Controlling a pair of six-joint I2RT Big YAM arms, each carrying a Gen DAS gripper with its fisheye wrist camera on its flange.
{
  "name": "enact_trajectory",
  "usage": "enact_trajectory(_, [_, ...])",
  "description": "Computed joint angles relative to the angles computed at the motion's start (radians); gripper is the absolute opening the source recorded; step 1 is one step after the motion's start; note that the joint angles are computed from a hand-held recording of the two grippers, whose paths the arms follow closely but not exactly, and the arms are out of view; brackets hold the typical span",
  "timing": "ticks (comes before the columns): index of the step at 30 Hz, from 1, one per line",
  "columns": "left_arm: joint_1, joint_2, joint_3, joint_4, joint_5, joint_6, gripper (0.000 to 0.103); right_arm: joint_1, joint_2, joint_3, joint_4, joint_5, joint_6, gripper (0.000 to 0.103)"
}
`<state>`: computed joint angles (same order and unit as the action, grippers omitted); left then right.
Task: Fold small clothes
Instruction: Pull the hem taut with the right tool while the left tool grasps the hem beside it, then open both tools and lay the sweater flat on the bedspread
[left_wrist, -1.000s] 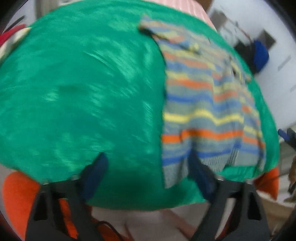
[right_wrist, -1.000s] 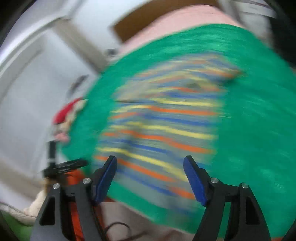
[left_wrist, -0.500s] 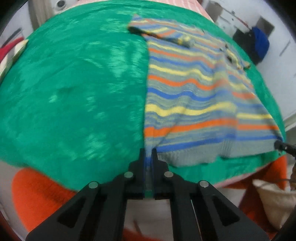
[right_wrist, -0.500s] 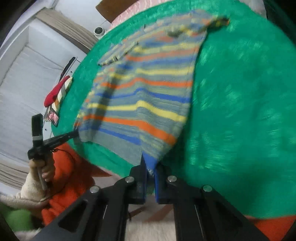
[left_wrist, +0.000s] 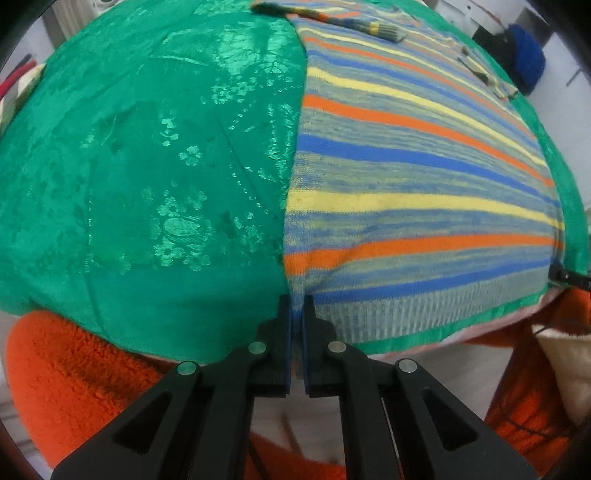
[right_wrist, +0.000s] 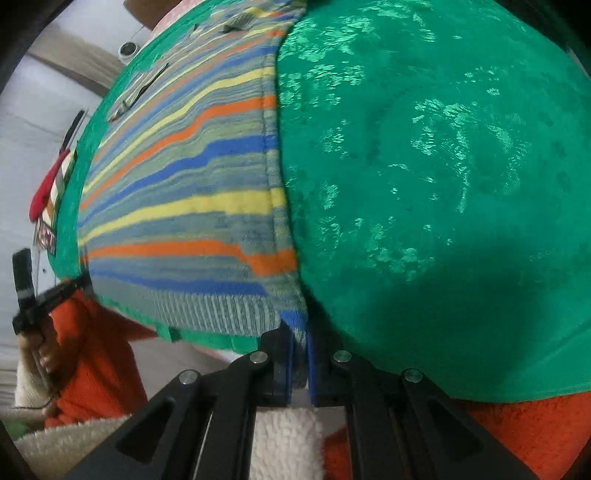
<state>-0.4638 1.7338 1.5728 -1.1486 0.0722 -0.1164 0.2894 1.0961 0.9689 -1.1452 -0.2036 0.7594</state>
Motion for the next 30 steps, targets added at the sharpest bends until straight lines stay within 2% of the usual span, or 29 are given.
enact_trajectory(3, [-0.007, 0.012, 0.004, 0.018, -0.013, -0.010, 0.003, 0.006, -0.007, 0.001, 0.005, 0.003, 0.007, 0.005])
enact_trajectory(7, [-0.019, -0.001, -0.046, 0.079, -0.028, -0.022, 0.003, -0.004, -0.023, -0.022, 0.018, 0.000, 0.014, 0.005])
enact_trajectory(14, [-0.018, -0.015, -0.071, 0.104, -0.020, -0.024, 0.008, 0.012, -0.020, -0.039, 0.066, 0.010, 0.065, 0.007])
enact_trajectory(16, [-0.016, -0.051, -0.103, 0.104, -0.021, -0.014, 0.016, 0.012, -0.036, -0.048, 0.080, -0.004, 0.085, 0.014])
enact_trajectory(17, [-0.020, -0.063, -0.108, 0.097, -0.036, -0.012, 0.036, 0.010, -0.048, -0.052, 0.078, -0.019, 0.100, 0.022])
enact_trajectory(18, [-0.023, -0.075, -0.113, 0.094, -0.049, -0.012, 0.063, 0.009, -0.056, -0.053, 0.070, -0.028, 0.111, 0.029])
enact_trajectory(19, [-0.022, -0.103, -0.137, 0.103, -0.066, -0.012, 0.073, 0.008, -0.067, -0.051, 0.049, -0.037, 0.125, 0.047])
enact_trajectory(20, [-0.025, -0.135, -0.158, 0.122, -0.094, -0.018, 0.078, 0.007, -0.085, -0.049, 0.026, -0.037, 0.142, 0.058])
enact_trajectory(22, [-0.029, -0.167, -0.153, 0.119, -0.113, -0.024, 0.080, 0.009, -0.133, -0.038, -0.026, 0.014, 0.172, 0.061])
enact_trajectory(24, [-0.017, -0.193, -0.146, 0.149, -0.124, -0.035, 0.092, 0.007, -0.154, -0.011, -0.087, 0.082, 0.168, 0.061])
enact_trajectory(26, [-0.010, -0.204, -0.128, 0.223, -0.156, -0.069, 0.101, 0.006, -0.153, 0.039, -0.156, 0.183, 0.145, 0.065])
enact_trajectory(27, [-0.003, -0.206, -0.139, 0.272, -0.163, -0.077, 0.102, 0.004, -0.147, 0.066, -0.173, 0.232, 0.128, 0.066])
enact_trajectory(29, [0.004, -0.178, -0.108, 0.348, -0.200, -0.112, 0.102, 0.008, -0.128, 0.125, -0.180, 0.338, 0.101, 0.067])
enact_trajectory(30, [0.011, -0.155, -0.082, 0.362, -0.206, -0.119, 0.102, 0.008, -0.119, 0.152, -0.167, 0.378, 0.087, 0.067])
